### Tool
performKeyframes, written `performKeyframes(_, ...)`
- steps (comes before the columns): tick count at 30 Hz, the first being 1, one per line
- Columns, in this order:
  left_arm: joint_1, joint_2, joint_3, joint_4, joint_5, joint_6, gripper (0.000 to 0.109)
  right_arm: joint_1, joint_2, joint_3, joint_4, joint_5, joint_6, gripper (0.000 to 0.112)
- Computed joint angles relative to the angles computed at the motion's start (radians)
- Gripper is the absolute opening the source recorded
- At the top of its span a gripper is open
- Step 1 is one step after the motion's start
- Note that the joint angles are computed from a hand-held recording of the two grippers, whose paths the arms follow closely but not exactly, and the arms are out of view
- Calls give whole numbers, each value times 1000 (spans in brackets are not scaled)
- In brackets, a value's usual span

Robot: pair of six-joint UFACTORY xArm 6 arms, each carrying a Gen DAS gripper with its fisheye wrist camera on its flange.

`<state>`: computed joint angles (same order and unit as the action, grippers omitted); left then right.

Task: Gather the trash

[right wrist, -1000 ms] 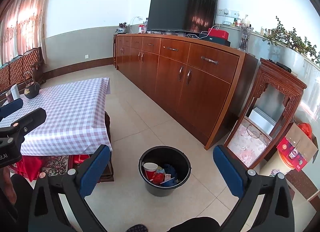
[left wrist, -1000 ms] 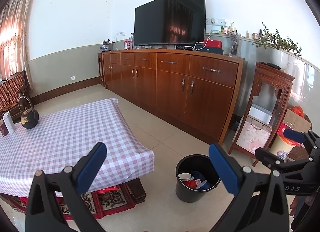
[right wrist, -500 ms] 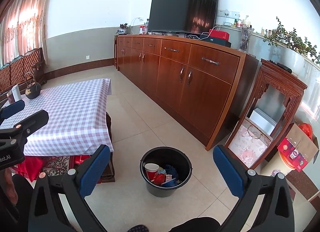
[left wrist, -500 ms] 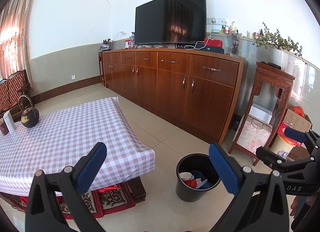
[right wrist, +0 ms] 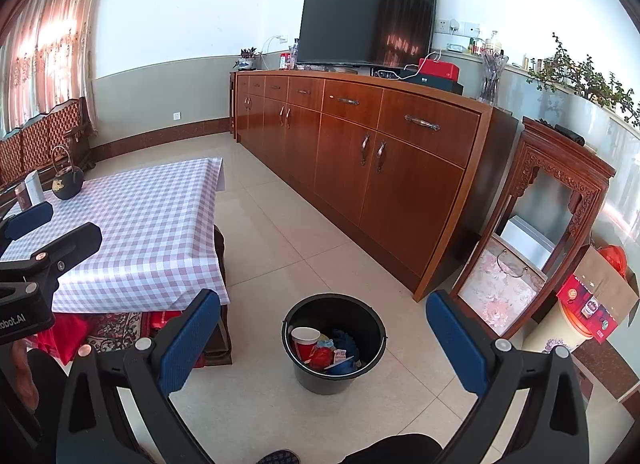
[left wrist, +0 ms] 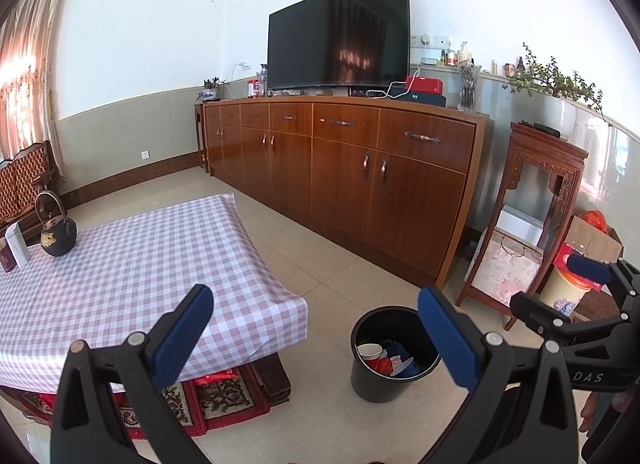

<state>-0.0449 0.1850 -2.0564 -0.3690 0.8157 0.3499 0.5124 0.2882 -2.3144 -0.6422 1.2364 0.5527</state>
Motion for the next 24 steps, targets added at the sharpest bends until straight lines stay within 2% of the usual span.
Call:
performKeyframes(14, -6, -12, 23, 9, -26, 3, 102, 2, -4, 9, -1, -7, 4, 103)
performKeyframes(24, 1, -10, 22, -31, -18, 30, 102, 3, -6, 17, -3, -12, 4, 103)
